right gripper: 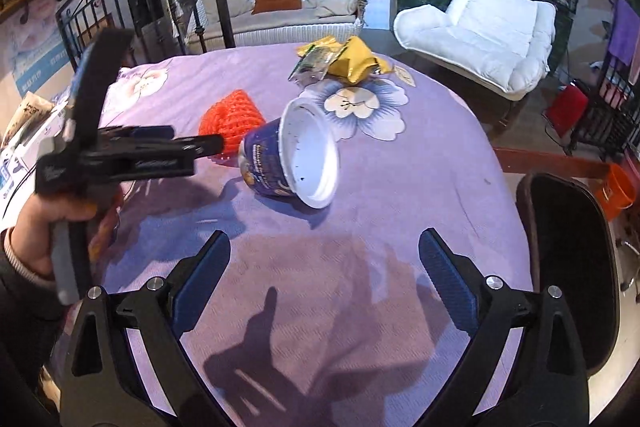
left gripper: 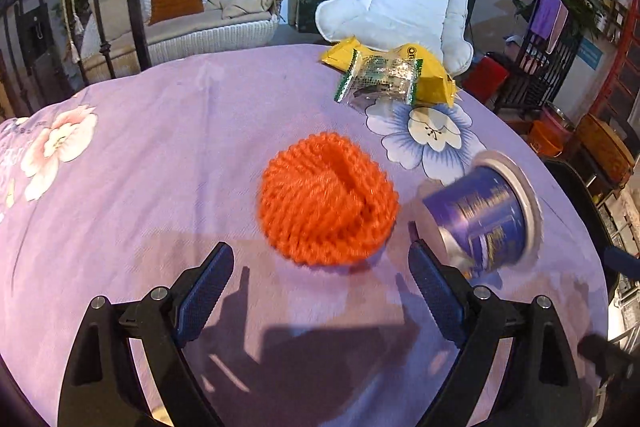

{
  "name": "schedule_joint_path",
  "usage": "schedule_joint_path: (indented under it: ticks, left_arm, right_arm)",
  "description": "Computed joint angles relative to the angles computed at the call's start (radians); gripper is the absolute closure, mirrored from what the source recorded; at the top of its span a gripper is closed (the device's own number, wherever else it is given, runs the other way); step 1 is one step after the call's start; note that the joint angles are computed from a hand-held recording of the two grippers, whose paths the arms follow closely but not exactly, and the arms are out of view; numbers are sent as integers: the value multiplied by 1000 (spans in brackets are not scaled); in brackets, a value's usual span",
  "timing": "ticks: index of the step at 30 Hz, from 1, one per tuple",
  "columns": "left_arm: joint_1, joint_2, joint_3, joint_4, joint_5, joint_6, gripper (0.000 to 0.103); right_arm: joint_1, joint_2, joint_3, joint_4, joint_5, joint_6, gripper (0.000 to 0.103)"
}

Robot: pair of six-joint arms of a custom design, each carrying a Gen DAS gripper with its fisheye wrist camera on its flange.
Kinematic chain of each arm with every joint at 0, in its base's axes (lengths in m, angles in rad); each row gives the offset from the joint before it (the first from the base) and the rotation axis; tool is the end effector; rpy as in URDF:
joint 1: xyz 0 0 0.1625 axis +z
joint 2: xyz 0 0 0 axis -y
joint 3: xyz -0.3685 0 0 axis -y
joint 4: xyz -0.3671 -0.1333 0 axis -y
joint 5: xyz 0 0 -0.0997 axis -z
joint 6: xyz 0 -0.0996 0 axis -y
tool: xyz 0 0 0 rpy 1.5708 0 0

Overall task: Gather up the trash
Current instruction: 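Grasp the orange foam net with the left tool while the right tool grasps the blue yogurt cup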

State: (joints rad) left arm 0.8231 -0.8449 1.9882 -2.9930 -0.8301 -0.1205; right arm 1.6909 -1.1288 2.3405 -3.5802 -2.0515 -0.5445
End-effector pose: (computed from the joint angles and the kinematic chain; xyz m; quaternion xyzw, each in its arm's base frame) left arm -0.2017 -0.5124 0.0608 0.2369 0.8936 -0.2683 0.2707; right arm 0.1369 -0.4060 0.1616 0.2046 -0.8762 0.3225 0.2939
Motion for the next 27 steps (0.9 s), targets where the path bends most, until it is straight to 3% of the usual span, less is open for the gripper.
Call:
schedule_joint_path:
  ticks: [5,7,8,10,12,20,24,27]
  left_arm:
    - [42,37,-82,67,-49,-2,18]
    - [48,40,-90,70,-59,-8,39]
    - [50,37,-88,66,-65,-15,44]
    - [50,20,-68,42,-83,-32,63]
    - [43,4,-43,23,-72,-36,69]
    - [4,-80,79,-96,-1,-82,73]
    - [-21,-104,125,-128,25,-111,73]
    - [-22,-124,143,-123,17,-124,73]
  right_arm:
    - [22,37,-54,55,-23,4,9]
    - [30,60,-81,71,-37,6,9]
    - [35,73,-95,81,-47,6,9]
    - [42,97,-120,89,-62,3,9]
    - [51,126,-150,95,-82,1,9]
    - [91,249,-282,134,-170,16,9]
    - [117,337,-374,125,-261,-1,9]
    - [114,358,-411,152,-284,19,13]
